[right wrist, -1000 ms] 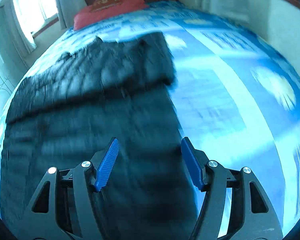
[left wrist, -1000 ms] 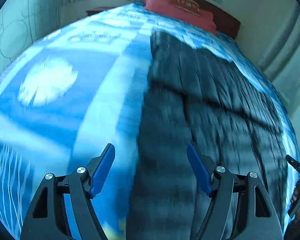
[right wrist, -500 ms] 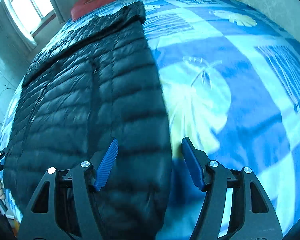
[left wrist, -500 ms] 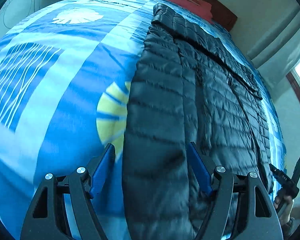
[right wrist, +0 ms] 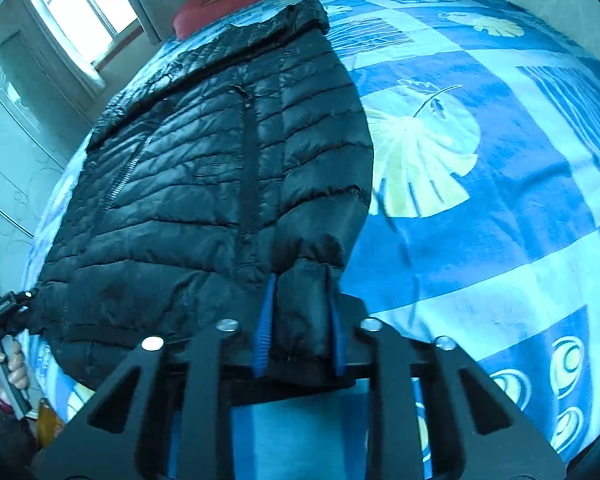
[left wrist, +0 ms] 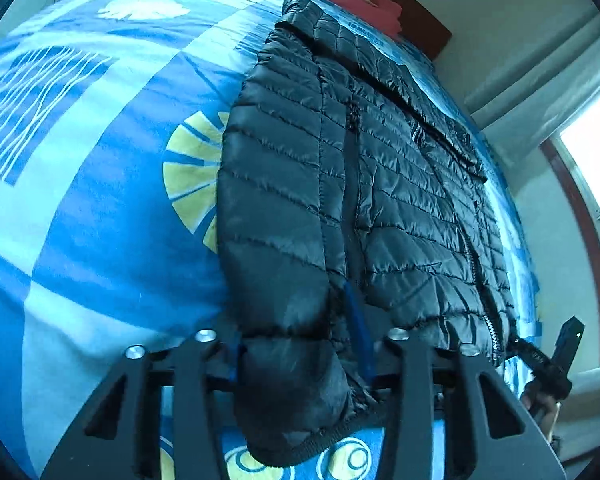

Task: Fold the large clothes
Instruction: 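Lift the hem with both tools and fold it toward the collar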

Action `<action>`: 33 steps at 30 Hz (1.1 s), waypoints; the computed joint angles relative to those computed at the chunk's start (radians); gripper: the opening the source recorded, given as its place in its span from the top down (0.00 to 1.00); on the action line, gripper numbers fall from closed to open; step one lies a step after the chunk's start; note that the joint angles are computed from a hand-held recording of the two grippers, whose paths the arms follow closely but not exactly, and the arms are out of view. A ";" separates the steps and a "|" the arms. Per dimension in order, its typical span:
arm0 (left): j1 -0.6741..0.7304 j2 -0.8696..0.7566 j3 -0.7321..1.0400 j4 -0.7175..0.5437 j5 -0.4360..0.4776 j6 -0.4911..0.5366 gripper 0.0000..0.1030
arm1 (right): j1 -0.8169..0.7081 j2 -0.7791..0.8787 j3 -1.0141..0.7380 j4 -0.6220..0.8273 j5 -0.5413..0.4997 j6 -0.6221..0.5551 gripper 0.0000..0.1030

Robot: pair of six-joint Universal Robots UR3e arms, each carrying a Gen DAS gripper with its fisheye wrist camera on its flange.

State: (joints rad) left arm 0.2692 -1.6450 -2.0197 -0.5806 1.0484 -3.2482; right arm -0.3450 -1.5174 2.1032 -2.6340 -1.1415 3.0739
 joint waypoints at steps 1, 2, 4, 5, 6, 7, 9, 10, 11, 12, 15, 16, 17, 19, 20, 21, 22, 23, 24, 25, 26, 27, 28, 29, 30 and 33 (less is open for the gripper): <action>0.001 0.007 -0.008 0.006 0.003 0.000 0.71 | -0.002 -0.006 0.009 -0.008 0.008 0.003 0.85; 0.004 0.016 -0.019 0.014 -0.001 -0.002 0.76 | -0.008 -0.010 0.013 -0.011 0.020 0.007 0.86; 0.011 0.040 -0.039 0.025 -0.008 -0.008 0.82 | -0.022 -0.025 0.023 -0.003 0.047 0.007 0.88; 0.019 0.058 -0.053 0.030 -0.016 -0.009 0.84 | -0.039 -0.040 0.030 0.008 0.071 0.002 0.88; 0.026 0.070 -0.061 0.033 -0.026 -0.010 0.84 | -0.054 -0.059 0.038 0.022 0.091 -0.004 0.89; 0.036 0.090 -0.073 0.032 -0.039 -0.007 0.85 | -0.064 -0.071 0.039 0.037 0.107 -0.010 0.89; 0.055 0.140 -0.091 0.013 -0.062 0.009 0.86 | -0.097 -0.123 0.054 0.086 0.151 -0.030 0.89; 0.065 0.165 -0.097 -0.003 -0.076 0.020 0.86 | -0.113 -0.154 0.064 0.114 0.171 -0.043 0.89; 0.083 0.209 -0.113 -0.032 -0.098 0.039 0.86 | -0.124 -0.174 0.065 0.139 0.186 -0.054 0.89; 0.099 0.240 -0.120 -0.058 -0.118 0.053 0.87 | -0.142 -0.212 0.076 0.176 0.205 -0.069 0.89; 0.151 0.350 -0.140 -0.164 -0.179 0.100 0.87 | -0.207 -0.333 0.104 0.316 0.272 -0.137 0.89; 0.177 0.399 -0.153 -0.211 -0.204 0.129 0.87 | -0.238 -0.381 0.111 0.384 0.299 -0.168 0.89; 0.214 0.468 -0.167 -0.285 -0.241 0.169 0.87 | -0.262 -0.409 0.109 0.437 0.320 -0.194 0.90; 0.265 0.561 -0.168 -0.416 -0.286 0.234 0.87 | -0.342 -0.509 0.109 0.625 0.383 -0.280 0.90; 0.297 0.621 -0.163 -0.507 -0.309 0.278 0.87 | -0.372 -0.539 0.103 0.700 0.405 -0.317 0.90; 0.320 0.664 -0.156 -0.578 -0.321 0.313 0.87 | -0.414 -0.585 0.091 0.814 0.429 -0.371 0.90; 0.353 0.722 -0.139 -0.685 -0.336 0.363 0.87 | -0.462 -0.633 0.074 0.946 0.453 -0.434 0.90; 0.389 0.777 -0.116 -0.799 -0.351 0.416 0.87 | -0.497 -0.669 0.064 1.050 0.470 -0.487 0.90; 0.412 0.806 -0.098 -0.870 -0.362 0.446 0.87 | -0.546 -0.710 0.037 1.198 0.488 -0.570 0.90; 0.463 0.856 -0.065 -1.013 -0.384 0.519 0.87 | -0.589 -0.746 0.009 1.331 0.495 -0.649 0.90; 0.505 0.888 -0.030 -1.133 -0.396 0.583 0.87 | -0.614 -0.769 -0.008 1.405 0.496 -0.694 0.90; 0.536 0.905 0.000 -1.218 -0.398 0.631 0.87 | -0.638 -0.784 -0.030 1.474 0.498 -0.737 0.90; 0.554 0.916 0.016 -1.265 -0.397 0.658 0.87 | -0.647 -0.787 -0.044 1.505 0.503 -0.758 0.90; 0.552 0.905 0.030 -1.261 -0.396 0.653 0.87 | -0.641 -0.775 -0.058 1.504 0.517 -0.759 0.90; 0.552 0.895 0.036 -1.254 -0.399 0.653 0.87 | -0.620 -0.749 -0.064 1.458 0.533 -0.732 0.90; 0.512 0.812 0.038 -1.112 -0.416 0.582 0.87 | -0.512 -0.610 -0.069 1.164 0.588 -0.570 0.90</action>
